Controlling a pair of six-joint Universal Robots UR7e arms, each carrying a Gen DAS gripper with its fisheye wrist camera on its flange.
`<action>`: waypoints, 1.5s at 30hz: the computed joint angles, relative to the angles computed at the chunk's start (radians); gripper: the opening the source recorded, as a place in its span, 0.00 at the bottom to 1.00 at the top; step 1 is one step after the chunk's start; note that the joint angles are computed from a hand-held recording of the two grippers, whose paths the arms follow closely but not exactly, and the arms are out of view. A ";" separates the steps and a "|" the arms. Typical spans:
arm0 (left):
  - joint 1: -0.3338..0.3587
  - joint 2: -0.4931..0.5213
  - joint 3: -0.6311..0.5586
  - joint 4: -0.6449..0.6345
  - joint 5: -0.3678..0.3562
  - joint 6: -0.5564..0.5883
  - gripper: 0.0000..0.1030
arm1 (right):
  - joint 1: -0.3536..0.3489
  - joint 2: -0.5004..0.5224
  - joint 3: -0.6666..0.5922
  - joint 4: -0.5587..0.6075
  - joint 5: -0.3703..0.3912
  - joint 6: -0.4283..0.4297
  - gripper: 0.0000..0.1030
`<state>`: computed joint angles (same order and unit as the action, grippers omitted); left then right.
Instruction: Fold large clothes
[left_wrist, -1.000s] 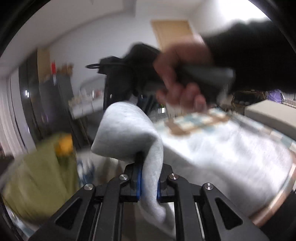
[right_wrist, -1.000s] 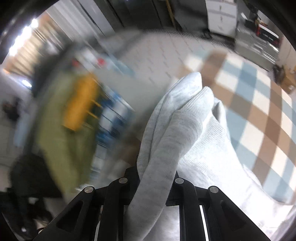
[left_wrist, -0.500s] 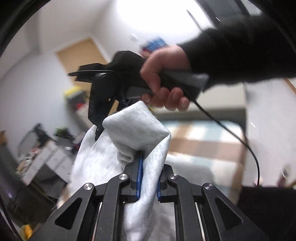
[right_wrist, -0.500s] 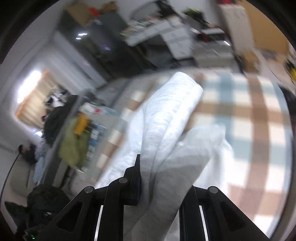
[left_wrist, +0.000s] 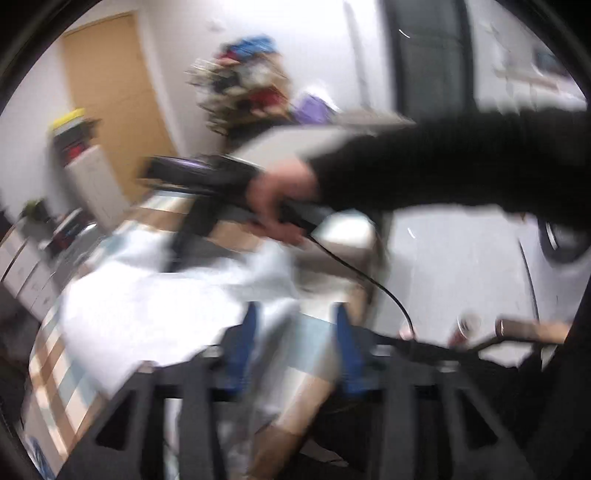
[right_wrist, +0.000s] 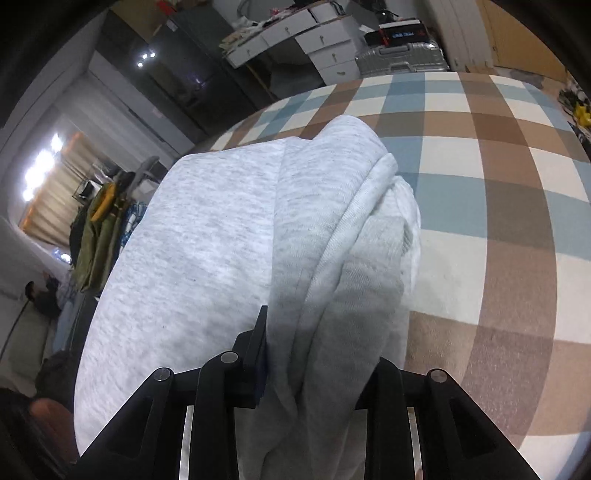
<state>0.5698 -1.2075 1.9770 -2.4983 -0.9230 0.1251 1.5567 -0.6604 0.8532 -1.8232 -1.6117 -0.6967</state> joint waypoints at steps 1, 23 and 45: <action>0.004 -0.004 0.003 -0.024 0.037 -0.018 0.67 | 0.004 -0.016 0.015 -0.008 -0.004 0.001 0.27; 0.198 -0.009 -0.033 -0.082 -0.239 -0.322 0.28 | 0.028 -0.365 0.670 -0.539 -0.194 -0.225 0.29; 0.170 0.027 0.031 -0.129 0.150 -0.456 0.95 | 0.037 -0.414 0.845 -0.867 -0.204 -0.039 0.32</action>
